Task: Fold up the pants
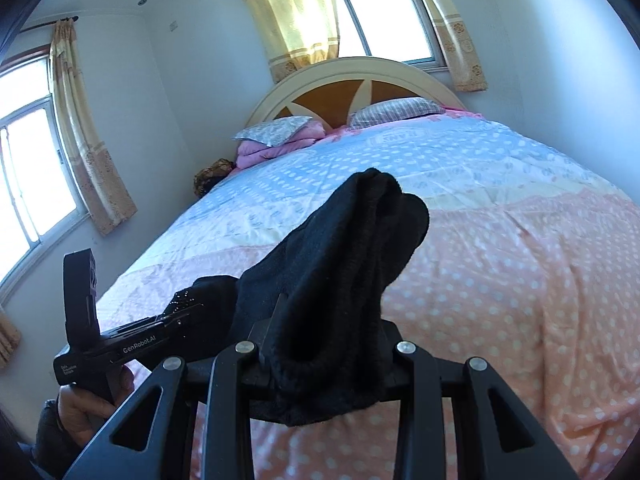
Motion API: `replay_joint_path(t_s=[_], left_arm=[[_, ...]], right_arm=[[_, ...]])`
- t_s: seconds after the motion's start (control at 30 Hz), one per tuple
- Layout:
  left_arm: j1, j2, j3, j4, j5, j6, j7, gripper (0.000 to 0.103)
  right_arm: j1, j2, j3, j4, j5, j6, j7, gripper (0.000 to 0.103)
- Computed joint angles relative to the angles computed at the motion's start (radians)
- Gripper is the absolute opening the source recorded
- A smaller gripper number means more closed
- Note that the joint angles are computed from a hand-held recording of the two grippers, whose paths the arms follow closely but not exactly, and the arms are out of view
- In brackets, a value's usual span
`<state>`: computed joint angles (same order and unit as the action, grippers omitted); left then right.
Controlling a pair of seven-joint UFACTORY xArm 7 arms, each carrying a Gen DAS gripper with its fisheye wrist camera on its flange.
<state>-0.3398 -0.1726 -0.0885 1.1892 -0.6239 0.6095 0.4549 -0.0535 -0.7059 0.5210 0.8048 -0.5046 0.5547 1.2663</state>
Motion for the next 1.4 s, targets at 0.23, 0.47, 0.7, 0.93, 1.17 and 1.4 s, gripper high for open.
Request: replay_joint_path(t_s=[0.23,0.47,0.7,0.93,1.17,1.4], left_arm=[[0.069,0.019,0.035,0.04,0.054,-0.01,-0.042,0.018],[0.151,0.058,0.056,0.098,0.172,-0.071,-0.11,0.018],[0.222,0.149,0.063,0.187,0.286,-0.145,-0.192,0.018],[0.262,0.255,0.059,0.267,0.438,-0.224,-0.304,0.017],[0.278,0.38,0.056,0.328,0.514,-0.243,-0.375,0.017],[0.27,0.456,0.082,0.349,0.618,-0.189,-0.456,0.017]], right_arm=[[-0.079,0.227,0.074,0.171,-0.114,-0.116,0.026,0.034],[-0.118,0.56,0.162,0.44,-0.382,-0.152,0.133,0.034],[0.027,0.92,0.146,0.775,-0.636,-0.086,0.191,0.034],[0.2,1.206,0.049,1.084,-0.663,-0.099,0.164,0.034],[0.311,1.443,-0.019,1.36,-0.538,-0.022,-0.02,0.034],[0.348,1.537,-0.085,1.441,-0.39,0.079,-0.113,0.034]])
